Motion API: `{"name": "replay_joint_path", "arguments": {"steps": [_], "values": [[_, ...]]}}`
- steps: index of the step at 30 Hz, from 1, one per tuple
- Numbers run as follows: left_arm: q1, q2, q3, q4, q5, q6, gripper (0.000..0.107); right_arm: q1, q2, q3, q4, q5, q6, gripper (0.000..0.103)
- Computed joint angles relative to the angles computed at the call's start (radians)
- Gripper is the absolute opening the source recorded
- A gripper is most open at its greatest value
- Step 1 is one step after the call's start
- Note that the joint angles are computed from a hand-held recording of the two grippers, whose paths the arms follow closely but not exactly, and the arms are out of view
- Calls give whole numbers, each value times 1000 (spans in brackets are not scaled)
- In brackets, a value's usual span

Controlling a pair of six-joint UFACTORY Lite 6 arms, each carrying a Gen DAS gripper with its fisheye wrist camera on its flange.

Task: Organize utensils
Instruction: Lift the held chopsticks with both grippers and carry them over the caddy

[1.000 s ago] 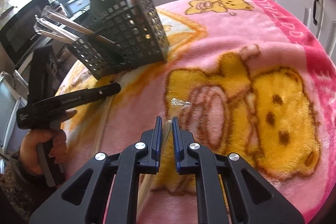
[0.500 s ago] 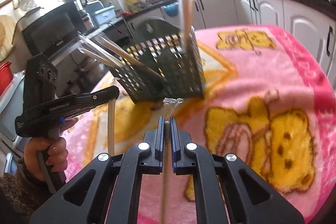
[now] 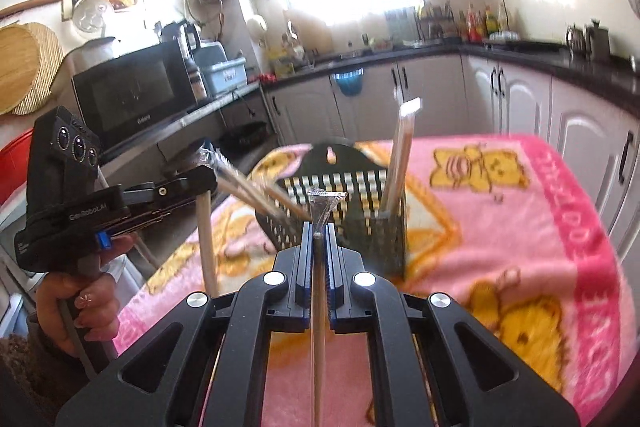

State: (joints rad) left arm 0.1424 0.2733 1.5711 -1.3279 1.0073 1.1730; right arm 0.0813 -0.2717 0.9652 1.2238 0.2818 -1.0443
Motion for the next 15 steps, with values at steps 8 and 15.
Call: {"name": "replay_joint_path", "arguments": {"steps": [8,15], "values": [[3,5,181,-31,-70,-18,3,-25,47,125,191,-20,-197,6],[-3,120,432,7,-126,-122,4,-34,141,270,304,-22,-335,6]]}}
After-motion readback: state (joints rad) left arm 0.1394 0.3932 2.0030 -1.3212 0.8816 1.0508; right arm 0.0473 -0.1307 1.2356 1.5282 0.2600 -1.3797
